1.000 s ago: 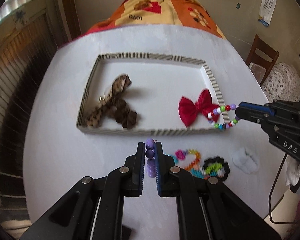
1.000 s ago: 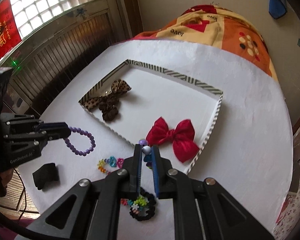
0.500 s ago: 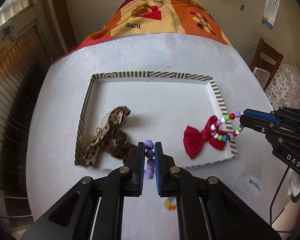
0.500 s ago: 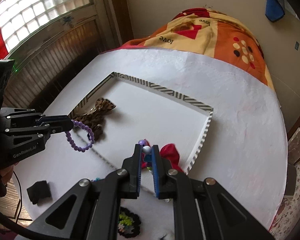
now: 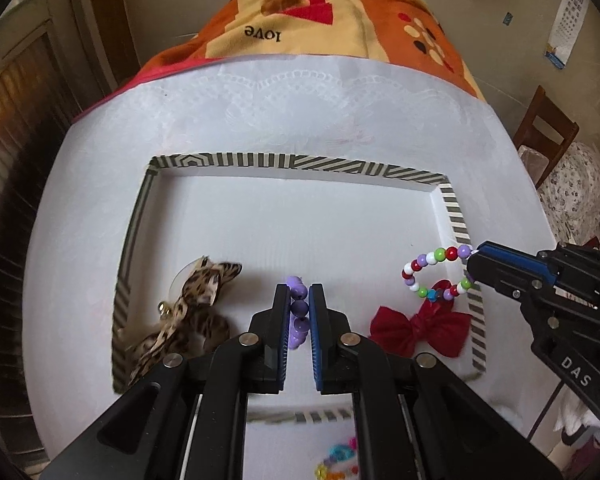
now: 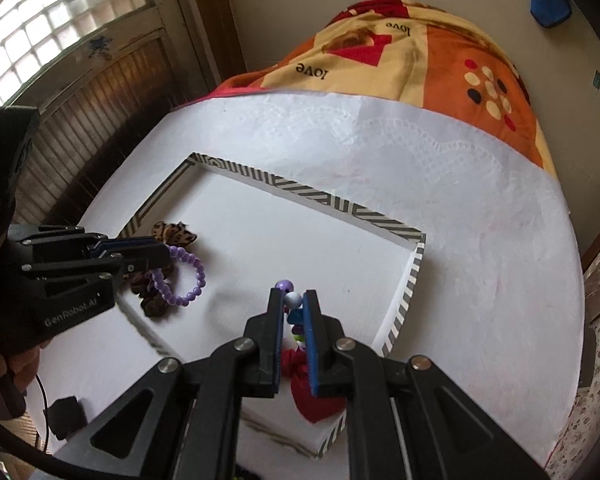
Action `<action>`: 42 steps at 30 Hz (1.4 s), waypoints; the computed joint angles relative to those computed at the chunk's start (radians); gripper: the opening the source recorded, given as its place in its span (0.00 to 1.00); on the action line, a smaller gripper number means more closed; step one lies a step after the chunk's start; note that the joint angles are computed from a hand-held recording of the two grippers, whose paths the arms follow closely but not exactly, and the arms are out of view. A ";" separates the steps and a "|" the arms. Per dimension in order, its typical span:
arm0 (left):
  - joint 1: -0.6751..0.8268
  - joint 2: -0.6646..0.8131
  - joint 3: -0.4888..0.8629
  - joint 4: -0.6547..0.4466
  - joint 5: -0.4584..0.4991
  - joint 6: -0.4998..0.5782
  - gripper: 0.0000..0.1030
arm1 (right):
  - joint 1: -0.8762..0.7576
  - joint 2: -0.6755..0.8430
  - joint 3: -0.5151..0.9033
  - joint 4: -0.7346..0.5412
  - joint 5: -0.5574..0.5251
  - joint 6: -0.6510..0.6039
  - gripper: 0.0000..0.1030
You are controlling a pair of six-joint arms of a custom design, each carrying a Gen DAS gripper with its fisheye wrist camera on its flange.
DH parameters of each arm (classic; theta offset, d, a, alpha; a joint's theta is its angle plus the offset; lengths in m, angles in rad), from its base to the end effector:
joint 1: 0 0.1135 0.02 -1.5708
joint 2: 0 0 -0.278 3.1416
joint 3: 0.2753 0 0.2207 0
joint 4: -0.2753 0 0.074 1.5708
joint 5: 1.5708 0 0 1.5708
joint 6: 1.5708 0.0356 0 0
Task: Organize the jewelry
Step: 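Carry both bracelets into the striped tray and open both tools, then lift both open tools back toward the remaining jewelry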
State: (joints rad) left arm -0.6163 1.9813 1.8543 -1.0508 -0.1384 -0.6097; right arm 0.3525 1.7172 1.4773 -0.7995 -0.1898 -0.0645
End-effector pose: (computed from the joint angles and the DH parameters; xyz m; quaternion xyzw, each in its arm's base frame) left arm 0.3220 -0.2220 0.3001 -0.0103 0.9784 -0.0566 0.1983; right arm 0.3133 0.1224 0.3024 -0.2232 0.9346 0.1280 0.2456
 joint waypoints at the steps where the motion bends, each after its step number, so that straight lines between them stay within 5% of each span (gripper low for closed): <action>1: 0.006 0.013 0.007 0.000 0.000 0.005 0.02 | -0.004 0.018 0.010 0.001 -0.010 0.005 0.09; 15: 0.107 0.006 -0.181 0.075 0.008 -0.013 0.02 | -0.124 0.250 0.098 0.071 0.023 0.057 0.10; 26: 0.103 -0.005 -0.231 0.095 0.002 -0.037 0.02 | -0.072 0.267 0.027 0.132 0.132 0.044 0.10; 32: 0.085 -0.008 -0.237 0.086 -0.020 -0.050 0.11 | -0.067 0.225 -0.003 0.135 0.112 0.044 0.36; 35: 0.067 -0.029 -0.246 0.078 -0.036 -0.063 0.19 | -0.064 0.182 -0.039 0.143 0.089 0.049 0.37; 42: -0.002 -0.071 -0.227 0.029 -0.089 -0.110 0.20 | -0.074 0.037 -0.143 0.147 0.037 0.071 0.37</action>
State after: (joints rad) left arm -0.6186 1.9101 1.6269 -1.0222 -0.2269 -0.7197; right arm 0.2788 1.7543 1.3345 -0.6529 -0.1529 0.0064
